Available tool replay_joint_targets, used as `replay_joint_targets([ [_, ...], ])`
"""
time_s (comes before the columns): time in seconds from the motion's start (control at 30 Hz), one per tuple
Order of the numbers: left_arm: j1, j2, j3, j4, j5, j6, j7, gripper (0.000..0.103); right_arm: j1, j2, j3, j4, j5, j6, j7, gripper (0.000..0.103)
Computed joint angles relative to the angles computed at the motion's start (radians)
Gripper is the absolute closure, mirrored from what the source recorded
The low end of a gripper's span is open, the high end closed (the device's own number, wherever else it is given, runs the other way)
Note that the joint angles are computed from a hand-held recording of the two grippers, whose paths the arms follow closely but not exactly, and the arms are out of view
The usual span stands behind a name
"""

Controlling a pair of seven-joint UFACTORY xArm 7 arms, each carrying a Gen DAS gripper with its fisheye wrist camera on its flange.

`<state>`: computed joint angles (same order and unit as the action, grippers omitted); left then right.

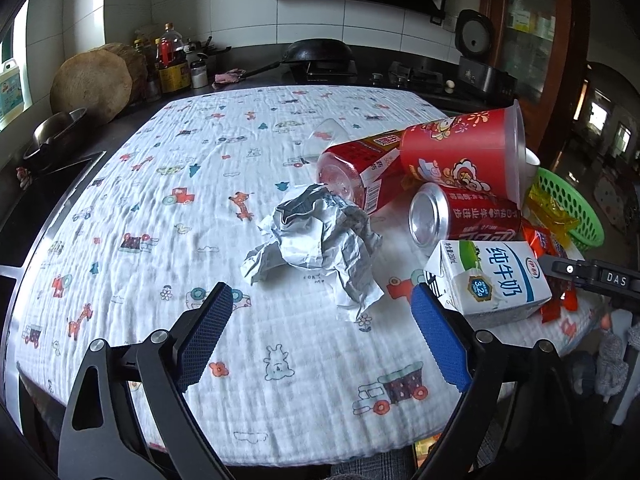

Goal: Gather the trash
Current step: 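Grasp the orange snack bag with the right tool while the left tool grasps the crumpled foil, then carry the snack bag into the green basket with the right tool while the left tool drops the foil there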

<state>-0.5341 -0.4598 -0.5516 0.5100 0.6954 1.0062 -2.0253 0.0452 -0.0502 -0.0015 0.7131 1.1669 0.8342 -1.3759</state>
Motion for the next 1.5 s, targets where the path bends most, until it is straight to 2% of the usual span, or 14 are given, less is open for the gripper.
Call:
replay_joint_targets([
  [0.2, 0.057, -0.051, 0.074, -0.065, 0.017, -0.126, 0.030, 0.015, 0.001, -0.006, 0.005, -0.010, 0.003, -0.030, -0.022, 0.042],
  [0.33, 0.119, -0.041, 0.096, -0.080, 0.032, -0.195, 0.093, 0.014, 0.024, -0.035, 0.014, -0.044, 0.019, -0.106, -0.070, 0.043],
  [0.5, 0.179, -0.016, 0.125, -0.098, 0.053, -0.297, 0.163, 0.015, 0.036, -0.046, 0.006, -0.058, 0.020, -0.124, -0.094, 0.045],
  [0.57, 0.201, -0.019, 0.139, -0.117, 0.060, -0.356, 0.184, 0.022, 0.036, -0.047, 0.000, -0.057, 0.014, -0.121, -0.094, 0.046],
  [0.6, 0.214, -0.025, 0.143, -0.130, 0.068, -0.397, 0.188, 0.030, 0.035, -0.050, -0.002, -0.058, 0.013, -0.118, -0.096, 0.048],
  [0.67, 0.247, -0.034, 0.135, -0.148, 0.083, -0.460, 0.186, 0.034, 0.032, -0.054, -0.009, -0.059, 0.014, -0.110, -0.103, 0.049],
  [0.8, 0.295, -0.034, 0.097, -0.154, 0.095, -0.504, 0.184, 0.045, 0.021, -0.053, -0.020, -0.046, 0.002, -0.079, -0.102, 0.051],
  [0.93, 0.303, -0.058, 0.076, -0.165, 0.076, -0.512, 0.186, 0.059, -0.002, -0.063, -0.042, -0.032, -0.026, 0.018, -0.099, 0.051],
  [1.13, 0.272, -0.161, 0.041, -0.195, -0.007, -0.475, 0.209, 0.064, -0.033, -0.101, -0.070, -0.022, -0.044, 0.122, -0.113, 0.051],
  [1.3, 0.215, -0.243, 0.011, -0.183, -0.092, -0.369, 0.263, 0.065, -0.058, -0.104, -0.092, 0.015, -0.024, 0.139, -0.131, 0.051],
  [1.5, 0.190, -0.314, -0.012, -0.143, -0.133, -0.290, 0.327, 0.066, -0.086, -0.035, -0.090, 0.120, 0.017, 0.057, -0.139, 0.051],
])
